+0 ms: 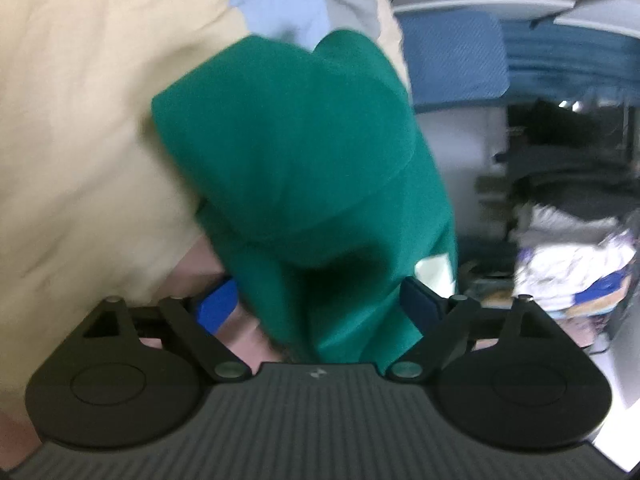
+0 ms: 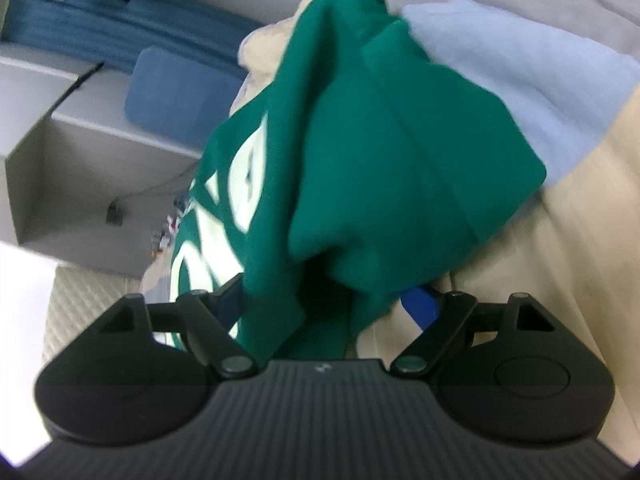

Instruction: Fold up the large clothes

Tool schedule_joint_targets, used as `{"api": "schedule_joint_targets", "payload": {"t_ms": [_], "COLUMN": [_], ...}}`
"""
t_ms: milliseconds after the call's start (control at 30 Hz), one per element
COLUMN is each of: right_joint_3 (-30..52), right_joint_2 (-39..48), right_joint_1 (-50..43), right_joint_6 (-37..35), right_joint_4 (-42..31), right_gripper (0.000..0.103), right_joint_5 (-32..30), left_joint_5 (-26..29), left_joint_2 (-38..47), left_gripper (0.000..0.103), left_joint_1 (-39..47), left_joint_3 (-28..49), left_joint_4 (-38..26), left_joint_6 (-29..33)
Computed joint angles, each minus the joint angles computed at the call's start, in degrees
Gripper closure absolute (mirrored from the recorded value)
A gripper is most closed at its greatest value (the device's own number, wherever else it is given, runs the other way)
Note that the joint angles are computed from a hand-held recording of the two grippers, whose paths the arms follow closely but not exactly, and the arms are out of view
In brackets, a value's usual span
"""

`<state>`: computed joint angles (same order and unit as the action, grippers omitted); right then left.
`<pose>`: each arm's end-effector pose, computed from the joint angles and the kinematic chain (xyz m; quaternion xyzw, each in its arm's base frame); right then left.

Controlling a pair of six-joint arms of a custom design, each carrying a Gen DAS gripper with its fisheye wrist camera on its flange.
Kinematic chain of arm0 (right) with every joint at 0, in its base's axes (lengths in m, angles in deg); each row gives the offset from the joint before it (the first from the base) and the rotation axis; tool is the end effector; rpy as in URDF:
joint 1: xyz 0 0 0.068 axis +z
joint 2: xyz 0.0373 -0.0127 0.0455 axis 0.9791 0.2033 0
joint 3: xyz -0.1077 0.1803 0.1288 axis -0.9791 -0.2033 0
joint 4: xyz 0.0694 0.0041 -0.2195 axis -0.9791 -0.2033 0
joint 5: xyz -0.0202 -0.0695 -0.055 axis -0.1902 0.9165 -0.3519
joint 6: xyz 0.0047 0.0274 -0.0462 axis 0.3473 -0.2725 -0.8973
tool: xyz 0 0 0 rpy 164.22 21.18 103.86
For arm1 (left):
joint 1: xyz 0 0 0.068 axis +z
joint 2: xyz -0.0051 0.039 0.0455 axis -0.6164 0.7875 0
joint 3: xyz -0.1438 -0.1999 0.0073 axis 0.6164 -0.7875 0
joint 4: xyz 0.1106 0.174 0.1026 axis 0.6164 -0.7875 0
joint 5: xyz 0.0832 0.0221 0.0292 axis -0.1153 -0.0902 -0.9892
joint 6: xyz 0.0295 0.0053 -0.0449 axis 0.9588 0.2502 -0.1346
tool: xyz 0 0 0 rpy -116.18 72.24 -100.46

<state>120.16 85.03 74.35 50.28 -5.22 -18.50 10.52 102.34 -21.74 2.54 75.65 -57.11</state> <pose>0.3459 -0.0032 0.0831 0.2635 0.8312 0.4056 0.2743 0.2292 0.0465 0.0781 -0.4713 0.7084 -0.4341 0.2961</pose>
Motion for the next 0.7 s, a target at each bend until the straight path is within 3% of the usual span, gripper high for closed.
{"api": "schedule_joint_targets", "payload": {"t_ms": [133, 233, 500, 533, 600, 700], "right_joint_3": [1.0, 0.8, 0.9, 1.3, 3.8, 6.5], "right_joint_2": [3.2, 5.6, 12.5, 12.7, 12.4, 16.3], "right_joint_1": [0.2, 0.6, 2.1, 2.5, 3.6, 4.4], "right_joint_6": [2.1, 3.7, 15.1, 14.6, 11.0, 11.5], "right_joint_4": [2.6, 6.9, 26.1, 26.9, 21.5, 21.5], "right_gripper": [0.013, 0.010, 0.008, 0.008, 0.008, 0.006], "right_joint_5": [0.4, 1.2, 2.9, 3.4, 5.2, 6.7], "left_joint_5": [-0.7, -0.9, -0.3, -0.4, -0.1, -0.9], "left_joint_2": [5.2, 7.5, 14.3, 15.3, 15.9, 16.2], "left_gripper": [0.010, 0.008, 0.007, 0.006, 0.005, 0.003], "left_joint_1": [0.0, -0.2, 0.1, 0.0, 0.4, 0.1], "left_joint_3": [-0.5, 0.7, 0.9, 0.7, 0.8, 0.8], "left_joint_4": [8.2, 10.9, 21.8, 23.9, 25.2, 26.5], "left_joint_6": [-3.6, -4.5, -8.2, -8.8, -9.5, -11.0]}}
